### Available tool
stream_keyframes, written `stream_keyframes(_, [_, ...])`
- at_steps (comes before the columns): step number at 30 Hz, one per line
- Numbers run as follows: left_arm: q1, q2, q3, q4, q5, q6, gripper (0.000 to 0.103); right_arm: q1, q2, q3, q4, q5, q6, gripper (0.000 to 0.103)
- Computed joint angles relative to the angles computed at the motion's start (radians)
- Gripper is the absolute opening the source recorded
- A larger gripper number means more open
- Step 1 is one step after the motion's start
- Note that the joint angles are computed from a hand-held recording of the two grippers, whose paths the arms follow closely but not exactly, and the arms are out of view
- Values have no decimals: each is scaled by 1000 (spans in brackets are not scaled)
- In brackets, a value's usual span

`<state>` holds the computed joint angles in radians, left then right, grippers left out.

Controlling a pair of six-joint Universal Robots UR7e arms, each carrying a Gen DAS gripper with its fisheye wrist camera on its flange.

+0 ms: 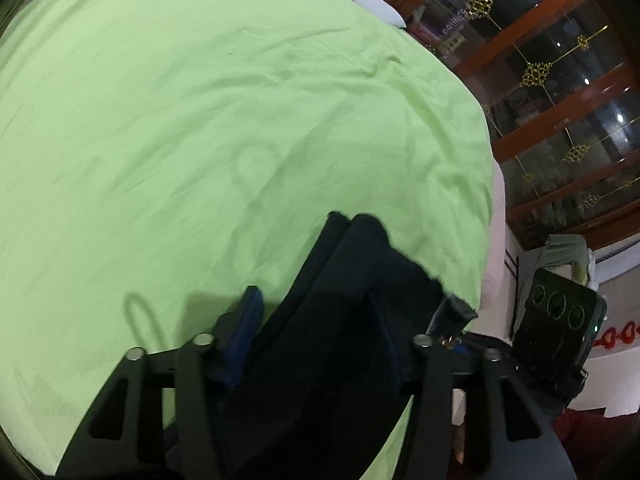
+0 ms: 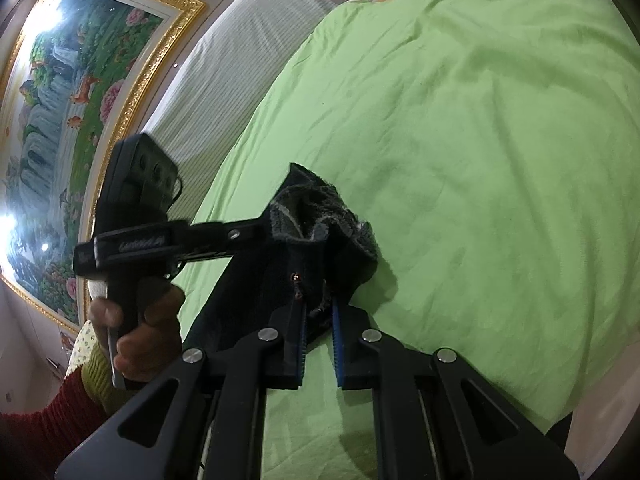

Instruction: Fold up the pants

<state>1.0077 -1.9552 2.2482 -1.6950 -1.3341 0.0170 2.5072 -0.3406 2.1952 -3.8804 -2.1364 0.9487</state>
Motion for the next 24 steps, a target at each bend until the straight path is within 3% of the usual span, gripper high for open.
stream_keyframes(4, [18, 0, 4, -21, -35, 23, 23, 9, -3, -7, 18, -8, -19, 12])
stream_keyframes(7, [26, -23, 3, -24, -50, 25, 16, 19, -13, -14, 47, -19, -26, 12])
stream_keyframes(15, [11, -129, -21, 7, -105, 27, 12, 39, -42, -41, 41, 9, -125, 11])
stream_keyframes(24, [-43, -277, -96, 95, -135, 0, 12, 66, -54, -147, 64, 126, -308, 11])
